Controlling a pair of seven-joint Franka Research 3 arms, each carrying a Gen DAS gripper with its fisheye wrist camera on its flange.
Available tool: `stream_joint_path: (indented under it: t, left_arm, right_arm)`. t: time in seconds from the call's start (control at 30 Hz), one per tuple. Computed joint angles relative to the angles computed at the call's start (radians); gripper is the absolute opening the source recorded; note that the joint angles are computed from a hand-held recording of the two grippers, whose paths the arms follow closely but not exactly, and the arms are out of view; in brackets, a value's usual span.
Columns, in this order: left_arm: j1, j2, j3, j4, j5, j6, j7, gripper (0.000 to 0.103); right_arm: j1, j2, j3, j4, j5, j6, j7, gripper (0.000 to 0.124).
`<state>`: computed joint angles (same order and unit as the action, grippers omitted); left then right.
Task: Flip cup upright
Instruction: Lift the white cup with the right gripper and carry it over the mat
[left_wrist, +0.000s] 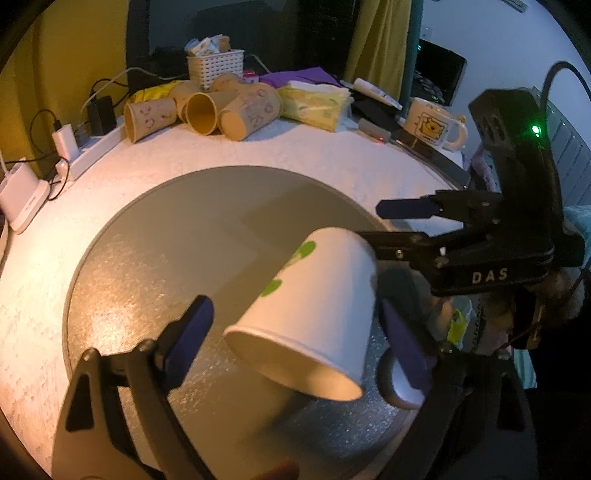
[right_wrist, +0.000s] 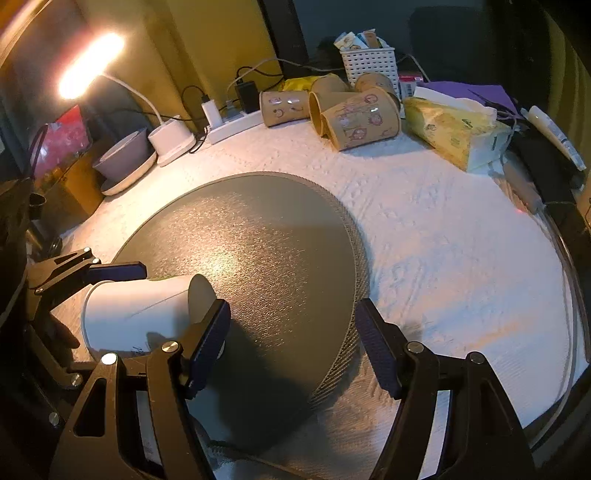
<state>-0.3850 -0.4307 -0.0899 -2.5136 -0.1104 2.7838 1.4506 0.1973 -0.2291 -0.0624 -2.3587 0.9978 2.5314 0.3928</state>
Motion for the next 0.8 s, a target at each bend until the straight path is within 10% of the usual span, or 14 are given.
stream_joint_path:
  t: [0.8]
  left_arm:
    - [0.093, -0.17, -0.016, -0.14, 0.132, -0.064, -0.19, 0.092]
  right_arm:
    - [0.042, -0.088, 0.011, -0.066, -0.092, -0.027, -0.015, 0.073]
